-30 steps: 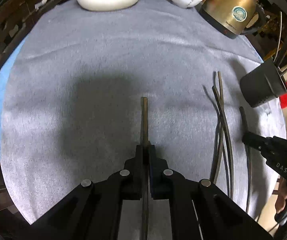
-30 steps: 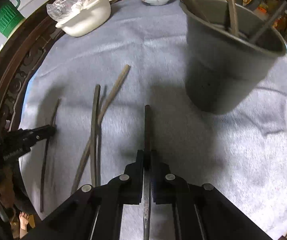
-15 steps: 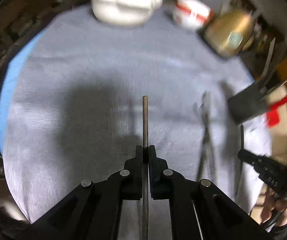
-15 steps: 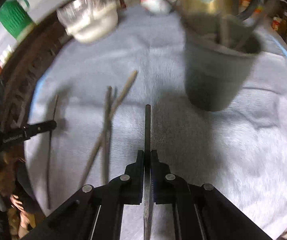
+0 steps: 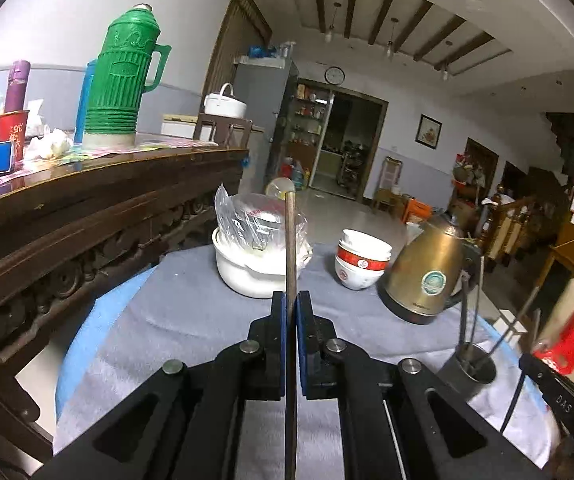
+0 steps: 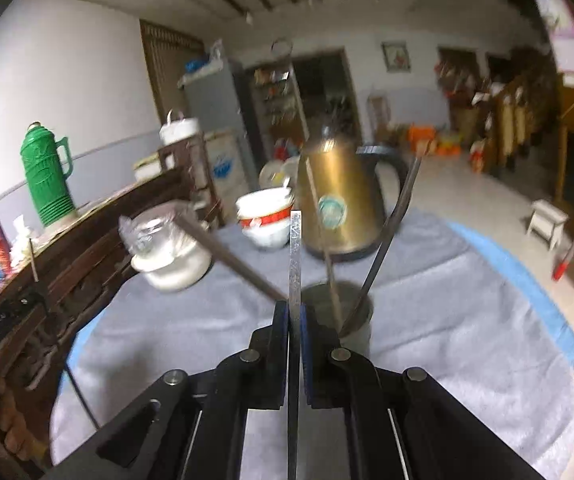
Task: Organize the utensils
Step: 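Lift the held chopsticks with both grippers and carry them over the grey cup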
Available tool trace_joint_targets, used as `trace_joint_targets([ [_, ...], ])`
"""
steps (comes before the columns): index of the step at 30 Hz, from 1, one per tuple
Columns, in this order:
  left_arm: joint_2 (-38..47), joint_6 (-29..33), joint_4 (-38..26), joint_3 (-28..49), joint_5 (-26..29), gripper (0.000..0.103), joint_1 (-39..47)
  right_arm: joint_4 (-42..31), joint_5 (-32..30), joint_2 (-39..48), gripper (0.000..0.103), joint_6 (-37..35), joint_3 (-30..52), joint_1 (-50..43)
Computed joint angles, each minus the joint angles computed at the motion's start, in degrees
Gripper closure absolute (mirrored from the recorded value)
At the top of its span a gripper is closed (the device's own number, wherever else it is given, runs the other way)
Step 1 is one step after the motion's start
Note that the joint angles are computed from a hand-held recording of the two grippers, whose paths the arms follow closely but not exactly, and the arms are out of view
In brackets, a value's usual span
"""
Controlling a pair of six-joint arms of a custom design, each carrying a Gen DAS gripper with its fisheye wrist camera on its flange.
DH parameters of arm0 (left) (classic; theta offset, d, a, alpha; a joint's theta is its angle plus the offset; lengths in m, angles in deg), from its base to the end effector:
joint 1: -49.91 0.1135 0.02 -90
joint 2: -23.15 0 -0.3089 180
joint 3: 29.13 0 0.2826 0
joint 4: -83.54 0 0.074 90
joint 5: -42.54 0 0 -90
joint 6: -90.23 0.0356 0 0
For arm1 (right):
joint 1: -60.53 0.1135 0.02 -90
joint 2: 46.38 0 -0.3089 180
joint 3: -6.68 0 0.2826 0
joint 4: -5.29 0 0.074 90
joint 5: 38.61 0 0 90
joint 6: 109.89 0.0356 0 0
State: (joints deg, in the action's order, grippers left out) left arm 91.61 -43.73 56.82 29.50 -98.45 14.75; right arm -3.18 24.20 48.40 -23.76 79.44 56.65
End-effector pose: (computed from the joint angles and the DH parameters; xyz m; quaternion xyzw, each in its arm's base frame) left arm 0.2305 -0.1285 0.2952 -0.2548 0.7890 0.0379 0.5578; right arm 0.3990 -0.0108 0.2618 -0.1166 0.8438 0.1710 0.4951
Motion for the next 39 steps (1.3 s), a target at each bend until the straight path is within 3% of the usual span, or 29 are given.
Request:
trace_joint_targets([
  [3,2.44,0.6,0.96,-0.01,-3.09,0.098,-0.13,6.86,3.82,-0.37,0.096,0.04,-3.31,1.27],
  [9,5.14,-2.77,-0.11,-1.22,-3.63,0.098,-0.57,9.4,5.53,-0.84,0.096,-1.98,-5.0,0.8],
  [15,2.4,-6.71,-3.23,-3.56,-4.92,0.098,-3.12,8.09,2.05,-4.26,0.096,-3.29,-6.9,-1.68],
  [21,-2.42,-13.28,-10.56,-5.42,-8.24,0.098,-10.35,3.95,-2.99,-10.15,0.096,-6.1,-9.77,-6.25],
  [27,-6.23,-24.55,-20.83,-6.39,-12.01,0.097,-16.76,1.54,-6.04,-15.16,0.095,-7.89,-12.92,-9.15],
  [33,-4.98,-40.23,-37.25,-3.1,-16.59,0.097,-24.99,-0.4,-8.12,-18.17,0.095,-8.95,-14.77,-11.15],
  [36,-2.03,-50.82,-47.38,-0.44,-18.37,0.096,-29.99,-1.89,-9.57,-19.42,0.096,-9.56,-15.36,-12.44],
  [39,2.33,-65.61,-60.76,2.61,-19.12,0.096,-36.11,-3.23,-10.73,-20.67,0.096,-10.56,-16.04,-13.66],
])
